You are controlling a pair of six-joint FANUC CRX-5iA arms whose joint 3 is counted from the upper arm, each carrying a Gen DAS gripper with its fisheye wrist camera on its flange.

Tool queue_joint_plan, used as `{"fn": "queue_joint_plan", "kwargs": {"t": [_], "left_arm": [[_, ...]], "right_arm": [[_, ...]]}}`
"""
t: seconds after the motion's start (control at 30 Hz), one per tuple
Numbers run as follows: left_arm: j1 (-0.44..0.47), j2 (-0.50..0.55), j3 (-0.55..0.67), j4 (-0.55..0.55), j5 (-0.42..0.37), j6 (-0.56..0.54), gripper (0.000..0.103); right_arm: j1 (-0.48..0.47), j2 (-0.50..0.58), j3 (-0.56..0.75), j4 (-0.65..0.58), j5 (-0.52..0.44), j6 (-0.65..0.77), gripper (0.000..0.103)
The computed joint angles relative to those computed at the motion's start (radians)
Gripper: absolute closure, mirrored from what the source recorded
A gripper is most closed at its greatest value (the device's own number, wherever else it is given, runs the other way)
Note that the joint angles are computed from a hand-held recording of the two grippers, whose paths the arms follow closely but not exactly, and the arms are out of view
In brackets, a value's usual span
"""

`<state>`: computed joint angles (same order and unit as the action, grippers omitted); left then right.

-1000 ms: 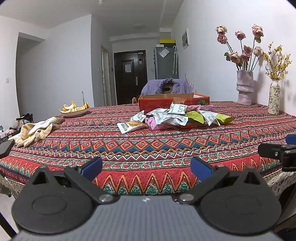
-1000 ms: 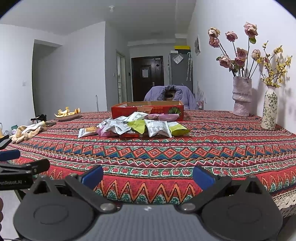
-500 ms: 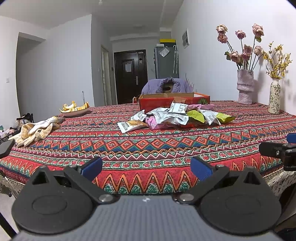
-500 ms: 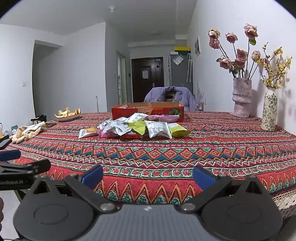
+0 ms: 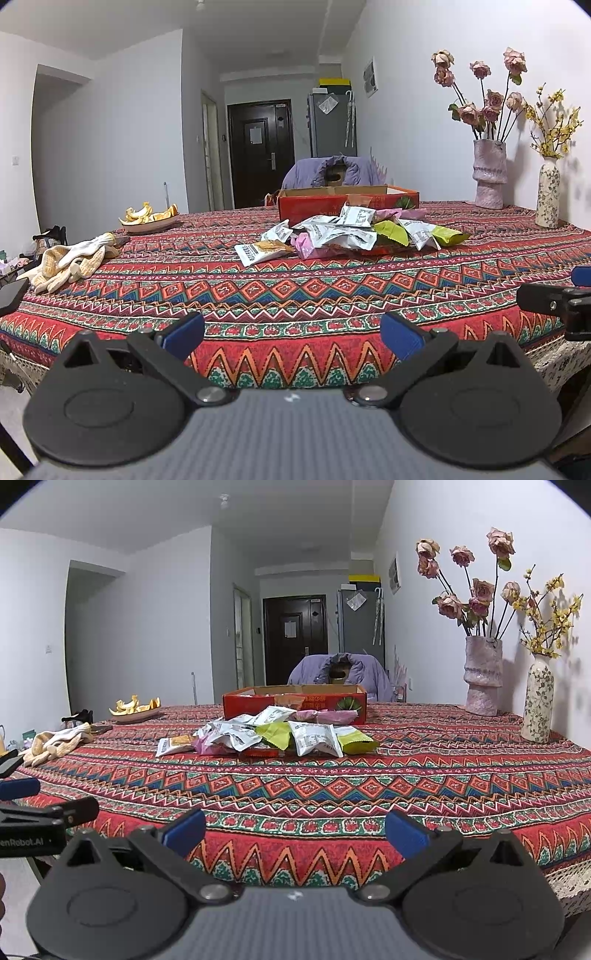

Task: Organize snacks
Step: 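Lower both grippers to the snack pile and grasp a white packet each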

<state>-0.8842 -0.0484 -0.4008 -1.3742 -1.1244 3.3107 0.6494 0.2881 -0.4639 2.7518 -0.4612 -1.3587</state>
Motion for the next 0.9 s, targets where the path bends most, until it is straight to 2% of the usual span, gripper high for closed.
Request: {"fn": "queue_joint_plan", "kwargs": {"t": [0.23,0.37,0.57,0.8,0.9], "left_arm": [[0.052,0.034,0.046,0.005,0.026,-0.033,0.000],[0.098,0.039,0.074,0.020,0.077,-0.067,0.000],[0.184,0.045,0.116,0.076,0.176,-0.183,0.000],[0.269,0.084,0.190,0.118,0.243,-0.293,0.000],[0.317,0.097,0.216,0.152,0.290,-0.347,0.000]], "right_arm": [[-0.029,0.028,0.044,0.050,0.020,-0.048,0.000],[-0.054,0.042,0.083,0.059,0.055,-0.055,0.000],[-0.084,0.071,0.153,0.061,0.109,-0.076,0.000],[-0.071,0.130,0.229,-0.102,0.117,0.105,0.000],[-0.074,0.157,0.275,-0.124,0.131,0.142,0.000]]}}
